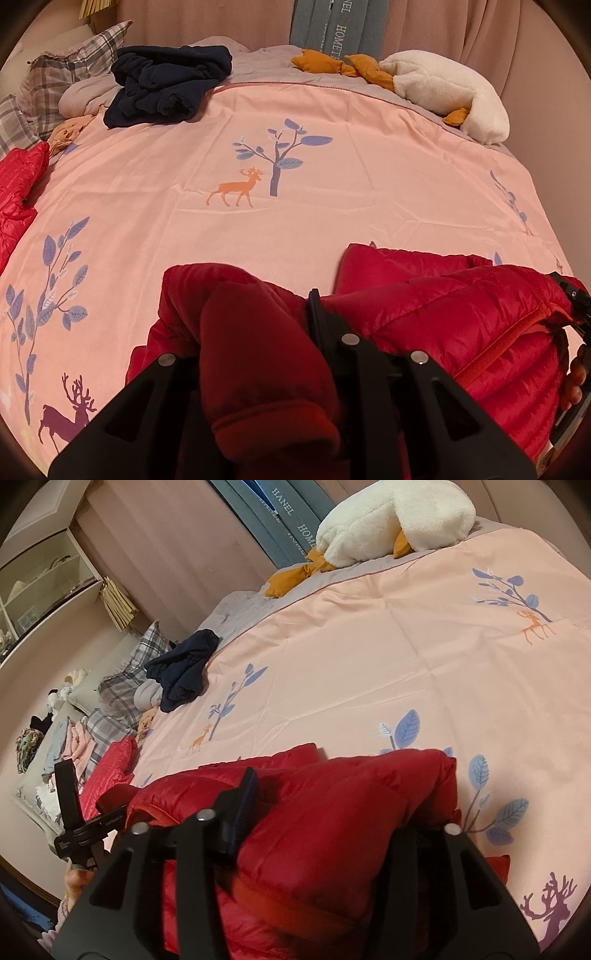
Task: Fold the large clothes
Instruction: 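Open both tools and release the jacket hem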
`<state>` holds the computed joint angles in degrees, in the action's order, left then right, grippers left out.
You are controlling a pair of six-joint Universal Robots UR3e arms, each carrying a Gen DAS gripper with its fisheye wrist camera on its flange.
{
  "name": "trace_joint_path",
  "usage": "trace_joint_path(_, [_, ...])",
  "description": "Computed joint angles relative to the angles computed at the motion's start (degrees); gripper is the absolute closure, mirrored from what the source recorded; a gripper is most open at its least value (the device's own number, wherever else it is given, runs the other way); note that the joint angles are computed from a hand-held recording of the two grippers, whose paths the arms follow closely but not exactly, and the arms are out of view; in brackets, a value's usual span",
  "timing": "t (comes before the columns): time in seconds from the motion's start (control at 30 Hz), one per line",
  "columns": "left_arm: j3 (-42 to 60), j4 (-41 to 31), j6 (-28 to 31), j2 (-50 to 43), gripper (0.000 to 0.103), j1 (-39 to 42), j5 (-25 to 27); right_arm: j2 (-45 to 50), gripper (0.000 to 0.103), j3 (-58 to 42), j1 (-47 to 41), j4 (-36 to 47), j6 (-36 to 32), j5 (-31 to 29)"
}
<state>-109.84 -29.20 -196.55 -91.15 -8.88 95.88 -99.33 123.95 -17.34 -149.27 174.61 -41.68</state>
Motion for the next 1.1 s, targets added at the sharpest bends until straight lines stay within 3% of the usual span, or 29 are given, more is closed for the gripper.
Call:
trace_joint_path(0.43, [-3.1,1.8,-3.3,5.3,0.069,2.6,-5.1,-1.4,0.036,1.4,-2.9,0.5,1.8,5.9])
trace_joint_path(0.5, [-3.7,1.9,-3.7,6.4,0.061,3.6,-7.2,-1.5,0.034,2.0,-3.7,0.0,2.6,7.5])
trace_joint_path(0.57, [-4.7,2.6,-4.1,7.4,0.042,4.7,-9.6,-1.4,0.032,2.2,-4.2,-0.1,3.1,8.6])
trace_joint_path(0.8, [-4.3,3.8,-4.8,7.5,0.039,3.8,-9.0,-1.7,0.028,2.4,-5.0,-1.0,4.9,9.5])
trace_joint_path(1.0, [-5.4,4.9,-6.5,8.6,0.029,5.6,-11.7,-1.7,0.02,4.5,-8.0,-5.2,8.8,11.5])
trace_joint_path(1.1, [-4.7,5.1,-7.0,8.0,0.02,4.6,-10.0,-2.1,0.019,4.6,-8.0,-5.4,8.8,10.1])
